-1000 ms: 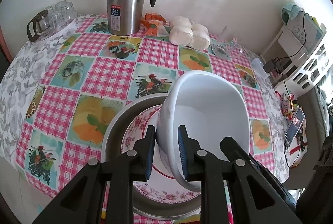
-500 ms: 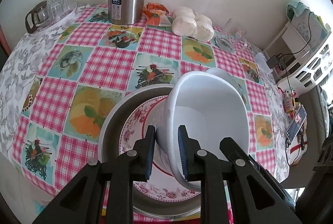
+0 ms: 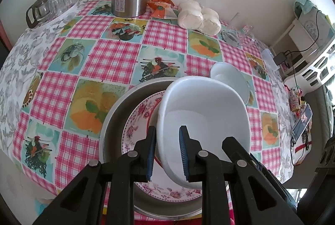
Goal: Organize plates and bowls
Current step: 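Lower the white square bowl into the red-rimmed bowl in the basin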
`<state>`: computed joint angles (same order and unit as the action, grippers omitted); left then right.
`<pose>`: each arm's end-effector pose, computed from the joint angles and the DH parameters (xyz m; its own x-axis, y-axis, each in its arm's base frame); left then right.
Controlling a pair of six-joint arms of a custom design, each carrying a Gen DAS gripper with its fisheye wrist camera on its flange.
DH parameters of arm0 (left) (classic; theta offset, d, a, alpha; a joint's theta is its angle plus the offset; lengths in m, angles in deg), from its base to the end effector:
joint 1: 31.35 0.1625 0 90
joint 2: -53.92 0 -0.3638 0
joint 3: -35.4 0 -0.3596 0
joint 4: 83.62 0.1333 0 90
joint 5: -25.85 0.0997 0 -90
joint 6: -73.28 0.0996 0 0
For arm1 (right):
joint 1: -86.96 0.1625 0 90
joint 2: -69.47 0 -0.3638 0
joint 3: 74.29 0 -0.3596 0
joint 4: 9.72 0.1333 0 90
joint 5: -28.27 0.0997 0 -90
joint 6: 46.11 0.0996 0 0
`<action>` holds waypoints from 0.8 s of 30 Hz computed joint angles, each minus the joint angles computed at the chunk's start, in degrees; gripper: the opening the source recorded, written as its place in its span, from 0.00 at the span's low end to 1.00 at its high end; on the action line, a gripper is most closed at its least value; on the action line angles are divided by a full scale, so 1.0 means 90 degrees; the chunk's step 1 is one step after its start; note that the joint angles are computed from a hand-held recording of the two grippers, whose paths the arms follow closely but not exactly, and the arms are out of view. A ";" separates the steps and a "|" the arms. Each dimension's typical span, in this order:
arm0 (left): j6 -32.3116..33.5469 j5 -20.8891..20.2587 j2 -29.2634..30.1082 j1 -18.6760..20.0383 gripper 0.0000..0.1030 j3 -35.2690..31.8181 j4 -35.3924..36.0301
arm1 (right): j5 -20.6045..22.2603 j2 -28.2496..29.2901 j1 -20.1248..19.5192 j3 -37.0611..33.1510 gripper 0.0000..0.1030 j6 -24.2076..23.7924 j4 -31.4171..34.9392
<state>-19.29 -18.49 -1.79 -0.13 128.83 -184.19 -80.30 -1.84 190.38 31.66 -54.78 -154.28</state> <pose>-0.3612 -0.4581 0.1356 -0.7565 -0.4951 -0.4273 -0.1172 0.7454 -0.6562 0.2237 -0.5001 0.2479 -0.9035 -0.2510 0.3473 -0.3585 0.8868 -0.2917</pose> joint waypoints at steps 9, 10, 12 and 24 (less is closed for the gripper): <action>-0.0020 0.0025 -0.0040 0.0004 0.21 0.0068 -0.0103 | -0.0303 0.0108 0.0079 0.0009 0.21 -0.0133 -0.0125; -0.0025 0.0026 -0.0039 0.0003 0.21 0.0068 -0.0100 | -0.0324 0.0119 0.0083 0.0009 0.21 -0.0161 -0.0145; -0.0027 0.0026 -0.0038 0.0002 0.21 0.0070 -0.0096 | -0.0358 0.0120 0.0095 0.0020 0.21 -0.0197 -0.0170; -0.0205 0.0085 -0.0050 -0.0017 0.27 0.0022 0.0085 | -0.0214 0.0115 0.0100 0.0029 0.22 -0.0247 -0.0097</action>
<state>-21.14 -17.72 -2.24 -0.28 129.03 -183.42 -82.23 -0.80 191.28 31.92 -57.00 -155.15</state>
